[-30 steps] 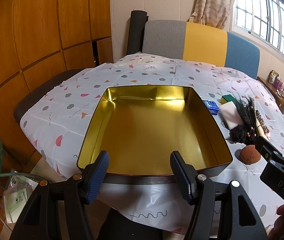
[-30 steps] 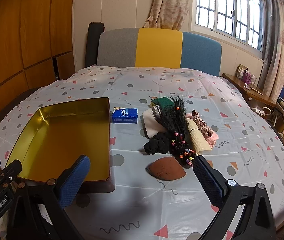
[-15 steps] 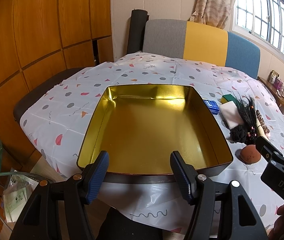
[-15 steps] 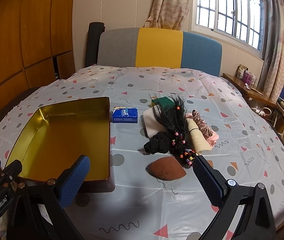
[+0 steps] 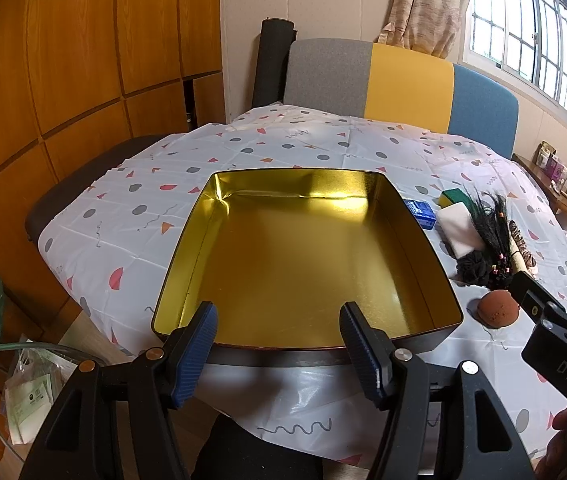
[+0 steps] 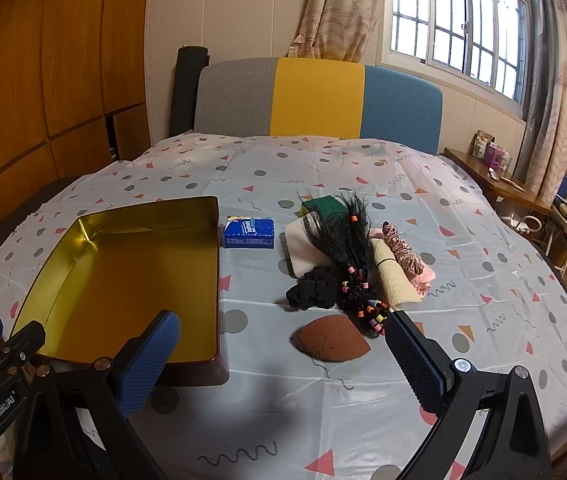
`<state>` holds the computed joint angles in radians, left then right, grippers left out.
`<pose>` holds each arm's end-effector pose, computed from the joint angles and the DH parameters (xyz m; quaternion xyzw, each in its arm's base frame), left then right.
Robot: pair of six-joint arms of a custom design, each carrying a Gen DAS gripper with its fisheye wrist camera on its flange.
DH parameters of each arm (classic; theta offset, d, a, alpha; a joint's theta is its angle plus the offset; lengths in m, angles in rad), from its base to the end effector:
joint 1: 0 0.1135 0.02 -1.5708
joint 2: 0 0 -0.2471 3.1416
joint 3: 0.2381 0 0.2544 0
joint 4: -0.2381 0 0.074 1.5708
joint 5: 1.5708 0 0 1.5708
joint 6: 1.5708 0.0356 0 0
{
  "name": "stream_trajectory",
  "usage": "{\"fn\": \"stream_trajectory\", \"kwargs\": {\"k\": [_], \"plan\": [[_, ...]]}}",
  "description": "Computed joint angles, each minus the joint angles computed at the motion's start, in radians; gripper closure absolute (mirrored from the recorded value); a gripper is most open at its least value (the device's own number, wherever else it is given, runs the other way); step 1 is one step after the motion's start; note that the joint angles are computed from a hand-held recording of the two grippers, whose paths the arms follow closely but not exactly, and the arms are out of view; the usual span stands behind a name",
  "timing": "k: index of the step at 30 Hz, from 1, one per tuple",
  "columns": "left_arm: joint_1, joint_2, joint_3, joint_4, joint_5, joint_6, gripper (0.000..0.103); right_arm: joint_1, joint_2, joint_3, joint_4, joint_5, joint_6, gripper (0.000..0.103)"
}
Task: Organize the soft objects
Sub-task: 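Grasp the brown makeup sponge with the left gripper while the right gripper reaches the black hair extension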
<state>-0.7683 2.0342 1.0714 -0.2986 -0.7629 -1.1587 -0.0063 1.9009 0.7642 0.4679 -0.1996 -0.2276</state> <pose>0.2697 -0.2264 0.0709 -0.2341 0.8885 0.0925 0.3837 0.3440 0.0049 0.0807 -0.1420 0.8853 0.0385 0.4412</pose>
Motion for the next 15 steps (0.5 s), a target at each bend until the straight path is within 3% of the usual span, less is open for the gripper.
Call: {"fn": "stream_trajectory", "kwargs": {"k": [4, 7, 9, 15], "plan": [[-0.006, -0.005, -0.010, 0.043, 0.005, 0.038, 0.039, -0.015, 0.004, 0.007, 0.004, -0.013, 0.001, 0.000], [-0.001, -0.033, -0.066, 0.178, 0.041, 0.120, 0.039, -0.042, 0.012, 0.027, -0.008, -0.040, -0.004, 0.000], [0.012, -0.064, -0.122, 0.322, 0.122, 0.219, 0.034, -0.072, 0.023, 0.053, -0.022, -0.066, 0.001, 0.000], [0.013, 0.012, 0.033, 0.326, 0.207, 0.382, 0.032, -0.218, 0.104, 0.255, -0.187, -0.181, 0.037, 0.000]]}}
